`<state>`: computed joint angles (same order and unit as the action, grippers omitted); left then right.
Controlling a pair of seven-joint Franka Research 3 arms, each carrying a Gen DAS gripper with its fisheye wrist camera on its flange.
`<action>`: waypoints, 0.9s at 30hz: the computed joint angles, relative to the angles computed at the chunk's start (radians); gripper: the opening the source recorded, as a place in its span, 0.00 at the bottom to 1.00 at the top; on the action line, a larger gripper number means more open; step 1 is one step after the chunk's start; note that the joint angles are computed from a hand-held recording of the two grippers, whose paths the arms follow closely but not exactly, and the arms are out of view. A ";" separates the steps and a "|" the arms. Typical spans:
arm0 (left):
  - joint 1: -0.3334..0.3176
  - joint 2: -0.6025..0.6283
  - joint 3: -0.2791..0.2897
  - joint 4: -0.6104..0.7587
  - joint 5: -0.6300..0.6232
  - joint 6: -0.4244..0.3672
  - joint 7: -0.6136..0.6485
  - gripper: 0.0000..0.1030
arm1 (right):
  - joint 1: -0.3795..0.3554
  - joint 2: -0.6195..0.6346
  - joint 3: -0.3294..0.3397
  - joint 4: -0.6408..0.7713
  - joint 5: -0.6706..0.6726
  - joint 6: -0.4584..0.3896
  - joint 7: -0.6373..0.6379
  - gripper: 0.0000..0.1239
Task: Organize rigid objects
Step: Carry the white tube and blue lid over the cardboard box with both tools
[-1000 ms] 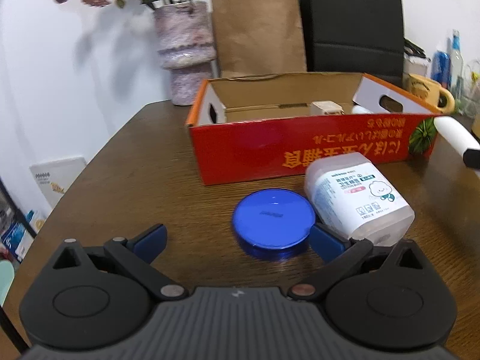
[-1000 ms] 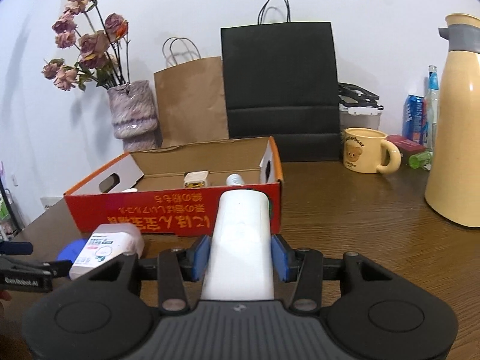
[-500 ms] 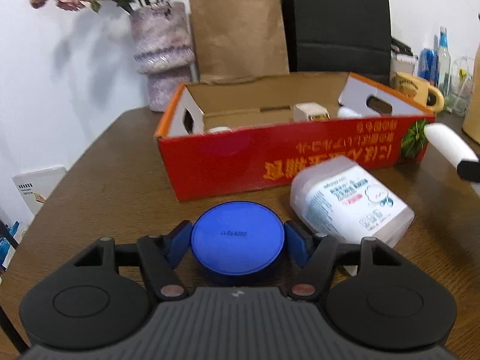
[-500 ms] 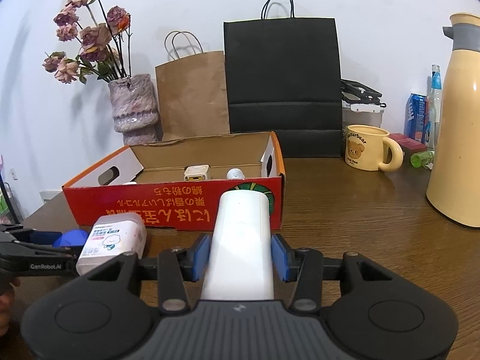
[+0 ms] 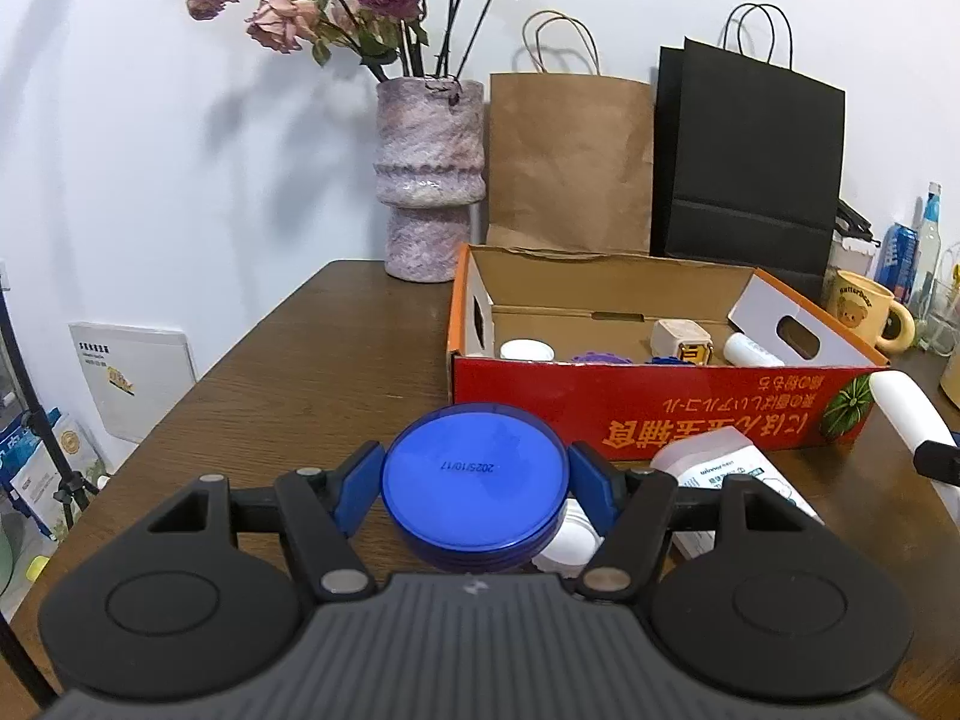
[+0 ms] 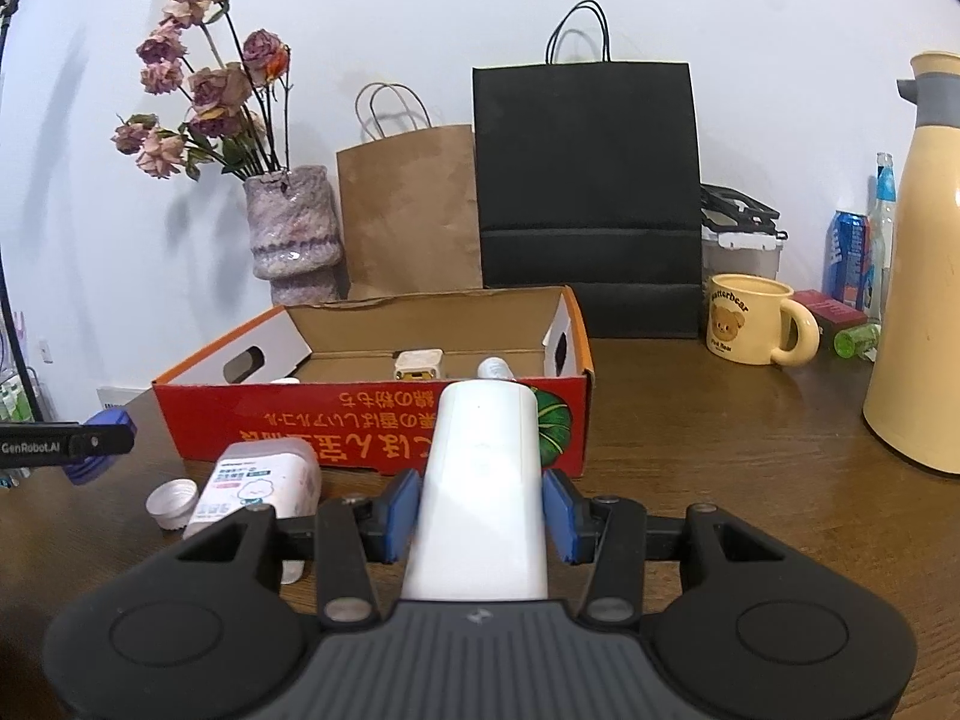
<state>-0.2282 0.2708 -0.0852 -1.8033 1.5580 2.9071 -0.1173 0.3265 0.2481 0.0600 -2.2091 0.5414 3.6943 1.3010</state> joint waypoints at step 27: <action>-0.054 -0.006 -0.026 0.079 -0.023 -0.081 0.011 0.66 | 0.008 -0.027 0.009 0.039 -0.030 0.027 -0.010 0.36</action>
<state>-0.2824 0.2648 -0.1110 -1.7246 1.5345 2.8260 -0.1063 0.3347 0.2214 0.0693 -2.1699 0.5116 3.7212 1.2905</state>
